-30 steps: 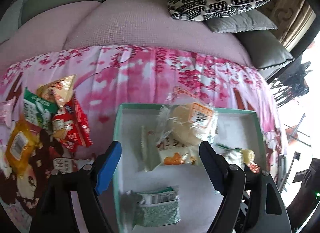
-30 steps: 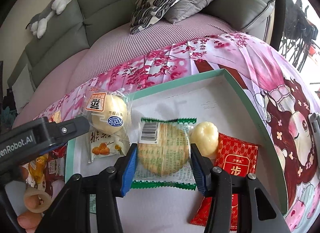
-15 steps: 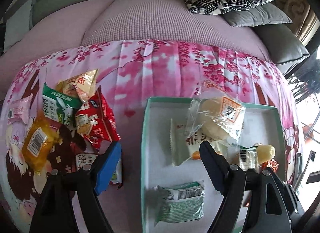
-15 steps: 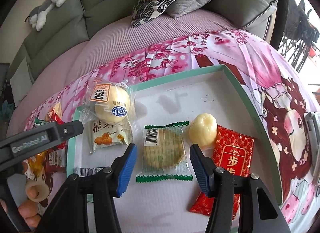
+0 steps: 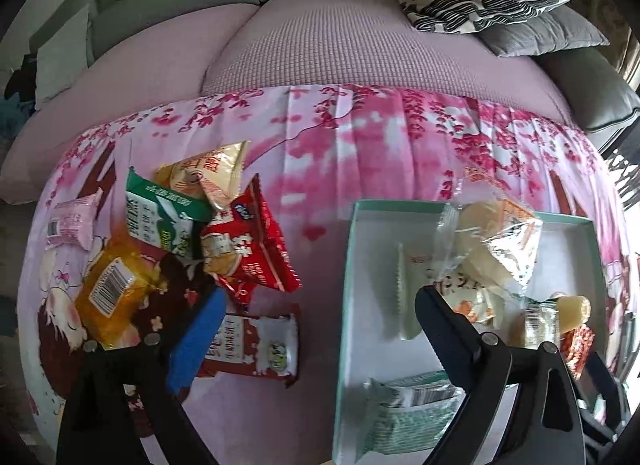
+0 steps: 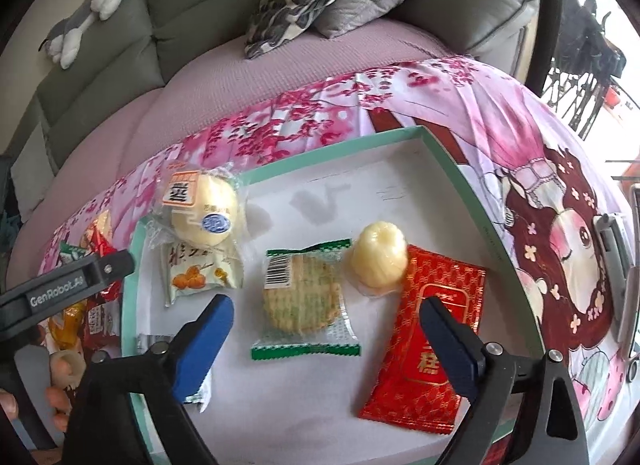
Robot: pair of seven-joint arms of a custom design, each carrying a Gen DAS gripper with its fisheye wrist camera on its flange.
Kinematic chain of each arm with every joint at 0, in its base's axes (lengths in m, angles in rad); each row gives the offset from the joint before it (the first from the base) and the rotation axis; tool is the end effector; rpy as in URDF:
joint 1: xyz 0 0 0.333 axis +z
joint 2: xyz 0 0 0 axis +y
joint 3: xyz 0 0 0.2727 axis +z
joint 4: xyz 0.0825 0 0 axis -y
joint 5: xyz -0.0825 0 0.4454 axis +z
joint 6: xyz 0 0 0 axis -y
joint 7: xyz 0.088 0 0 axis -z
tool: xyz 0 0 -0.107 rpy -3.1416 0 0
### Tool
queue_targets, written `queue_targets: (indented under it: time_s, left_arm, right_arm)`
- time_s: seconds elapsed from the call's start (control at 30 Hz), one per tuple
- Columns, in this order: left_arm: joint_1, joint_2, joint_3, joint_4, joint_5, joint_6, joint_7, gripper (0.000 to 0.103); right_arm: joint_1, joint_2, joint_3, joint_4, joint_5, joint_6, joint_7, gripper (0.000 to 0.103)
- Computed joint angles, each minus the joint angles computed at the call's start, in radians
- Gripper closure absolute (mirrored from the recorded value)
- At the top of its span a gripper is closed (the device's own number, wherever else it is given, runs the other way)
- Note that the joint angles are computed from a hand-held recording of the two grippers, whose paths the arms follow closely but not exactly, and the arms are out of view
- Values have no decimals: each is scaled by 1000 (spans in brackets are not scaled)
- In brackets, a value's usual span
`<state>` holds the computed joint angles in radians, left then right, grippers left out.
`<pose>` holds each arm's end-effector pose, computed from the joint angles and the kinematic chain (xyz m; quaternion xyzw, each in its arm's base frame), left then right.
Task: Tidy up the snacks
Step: 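Move both open tools back from the tray toward the snack pile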
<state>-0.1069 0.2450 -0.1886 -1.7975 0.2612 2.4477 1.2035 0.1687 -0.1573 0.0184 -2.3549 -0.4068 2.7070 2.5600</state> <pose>0.6747 -0.1985 0.3879 -0.6620 0.7170 -0.1473 0.1613 0.5626 0.1205 0.3680 -0.5001 0.8199 -0.1756 0.2163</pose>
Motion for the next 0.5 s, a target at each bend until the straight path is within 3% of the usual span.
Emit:
queue_targets:
  time_s: [0.17, 0.5]
  left_arm:
    - [-20, 8, 20, 5, 107, -8, -48, 7]
    - [-2, -10, 7, -17, 68, -4, 0, 7]
  right_arm:
    - [-26, -26, 6, -25, -65, 19, 96, 0]
    - [-31, -44, 7, -33, -106, 18, 134, 0]
